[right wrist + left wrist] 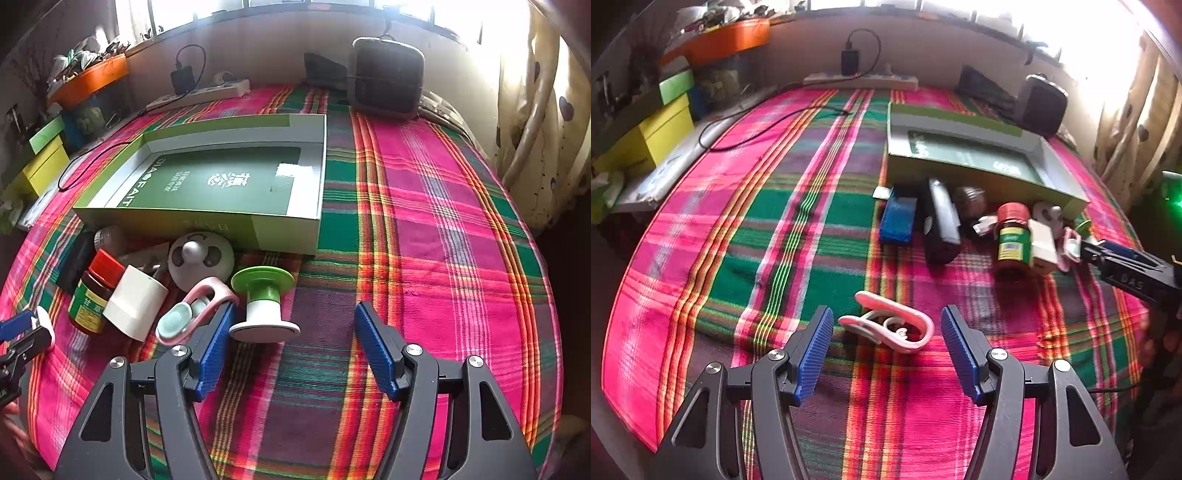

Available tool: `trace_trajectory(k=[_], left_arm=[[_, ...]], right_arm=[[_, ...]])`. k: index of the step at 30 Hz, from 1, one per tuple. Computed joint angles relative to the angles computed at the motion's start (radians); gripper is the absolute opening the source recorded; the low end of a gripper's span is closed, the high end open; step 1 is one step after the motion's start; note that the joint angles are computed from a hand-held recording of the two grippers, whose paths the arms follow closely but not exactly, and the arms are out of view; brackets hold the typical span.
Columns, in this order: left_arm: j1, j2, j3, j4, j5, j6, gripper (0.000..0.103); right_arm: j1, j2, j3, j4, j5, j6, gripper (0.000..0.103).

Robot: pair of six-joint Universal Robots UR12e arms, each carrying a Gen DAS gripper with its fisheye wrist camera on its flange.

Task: Organize rigid objects
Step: 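Move left tool toward the pink-and-white clip while right tool approaches the green-and-white spool, then close left tool on the pink-and-white clip while right tool grasps the green-and-white spool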

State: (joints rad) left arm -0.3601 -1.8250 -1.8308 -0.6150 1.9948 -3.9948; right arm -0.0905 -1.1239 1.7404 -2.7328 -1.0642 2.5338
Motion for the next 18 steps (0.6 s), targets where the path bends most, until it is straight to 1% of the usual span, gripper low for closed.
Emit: trace_trajectory(k=[2, 3, 4, 8, 9, 10, 14, 18], left_arm=[[0.002, 0.002, -0.002, -0.012, 0.003, -0.01, 0.061], [0.004, 0.004, -0.007, -0.01, 0.003, -0.02, 0.061], [0.004, 0.005, -0.009, -0.009, 0.003, -0.024, 0.061], [0.003, 0.012, -0.017, -0.017, 0.012, -0.029, 0.061], [0.002, 0.016, -0.021, -0.019, 0.015, -0.032, 0.061], [0.001, 0.018, -0.023, -0.022, 0.018, -0.033, 0.061], [0.004, 0.034, -0.044, -0.024, 0.027, -0.05, 0.061], [0.004, 0.048, -0.06, -0.021, 0.032, -0.062, 0.061]], right_arm=[[-0.004, 0.0, 0.002, -0.002, 0.018, -0.006, 0.066], [-0.005, -0.001, 0.003, -0.001, 0.027, -0.007, 0.063], [-0.007, -0.002, 0.004, -0.002, 0.035, -0.008, 0.055], [-0.01, -0.003, 0.007, -0.008, 0.05, -0.021, 0.044], [-0.011, -0.003, 0.008, -0.007, 0.055, -0.02, 0.039], [-0.012, -0.004, 0.009, -0.009, 0.06, -0.019, 0.036], [-0.015, -0.009, 0.019, -0.023, 0.064, -0.028, 0.035], [-0.017, -0.014, 0.026, -0.019, 0.069, -0.04, 0.035]])
